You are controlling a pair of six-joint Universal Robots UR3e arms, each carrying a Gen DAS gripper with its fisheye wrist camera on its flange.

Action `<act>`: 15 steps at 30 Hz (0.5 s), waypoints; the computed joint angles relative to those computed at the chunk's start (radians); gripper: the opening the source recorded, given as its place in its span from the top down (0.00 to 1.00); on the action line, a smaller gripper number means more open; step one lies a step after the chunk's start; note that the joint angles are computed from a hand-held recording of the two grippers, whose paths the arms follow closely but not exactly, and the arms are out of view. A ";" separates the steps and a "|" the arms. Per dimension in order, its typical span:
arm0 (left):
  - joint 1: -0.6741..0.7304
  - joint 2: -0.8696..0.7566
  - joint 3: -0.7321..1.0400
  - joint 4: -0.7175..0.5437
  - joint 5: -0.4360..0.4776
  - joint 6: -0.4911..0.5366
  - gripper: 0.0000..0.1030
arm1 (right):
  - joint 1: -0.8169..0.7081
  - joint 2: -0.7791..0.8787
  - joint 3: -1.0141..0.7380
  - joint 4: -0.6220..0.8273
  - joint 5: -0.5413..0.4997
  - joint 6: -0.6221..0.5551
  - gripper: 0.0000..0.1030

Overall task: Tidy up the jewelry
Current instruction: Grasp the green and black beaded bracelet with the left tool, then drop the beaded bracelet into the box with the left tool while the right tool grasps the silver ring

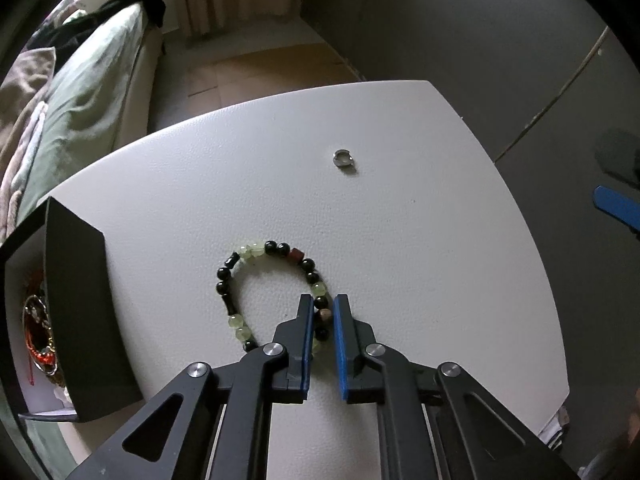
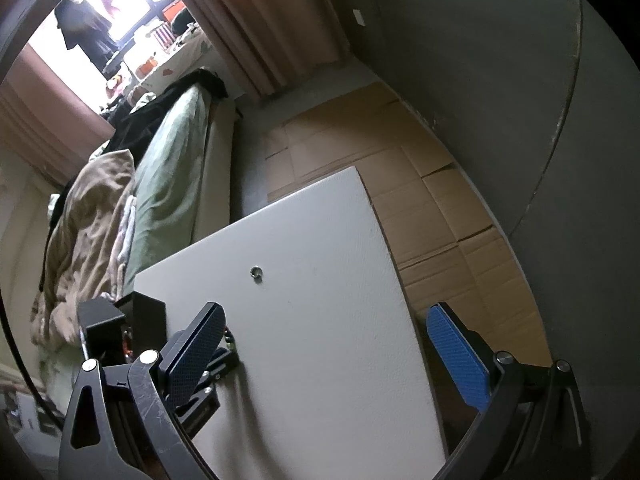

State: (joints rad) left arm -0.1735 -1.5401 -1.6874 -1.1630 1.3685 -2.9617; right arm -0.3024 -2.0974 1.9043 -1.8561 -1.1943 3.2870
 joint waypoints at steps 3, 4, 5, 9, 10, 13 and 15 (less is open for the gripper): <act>0.056 0.039 -0.023 0.000 -0.059 0.009 0.90 | 0.037 0.043 -0.004 -0.030 -0.008 0.011 0.10; 0.074 0.051 -0.022 -0.010 -0.078 0.014 0.90 | 0.050 0.060 -0.004 -0.039 -0.006 0.016 0.15; 0.093 0.065 -0.020 -0.020 -0.095 0.022 0.90 | 0.061 0.074 -0.004 -0.049 -0.007 0.022 0.17; 0.176 0.106 0.025 -0.076 -0.157 0.065 0.90 | 0.105 0.138 -0.007 -0.096 -0.001 0.051 0.31; 0.201 0.117 0.040 -0.094 -0.172 0.076 0.90 | 0.117 0.160 -0.007 -0.121 0.002 0.060 0.33; 0.259 0.137 0.092 -0.146 -0.201 0.103 0.90 | 0.143 0.212 -0.010 -0.178 0.011 0.084 0.44; 0.298 0.143 0.137 -0.188 -0.223 0.126 0.91 | 0.163 0.256 -0.017 -0.219 0.016 0.105 0.49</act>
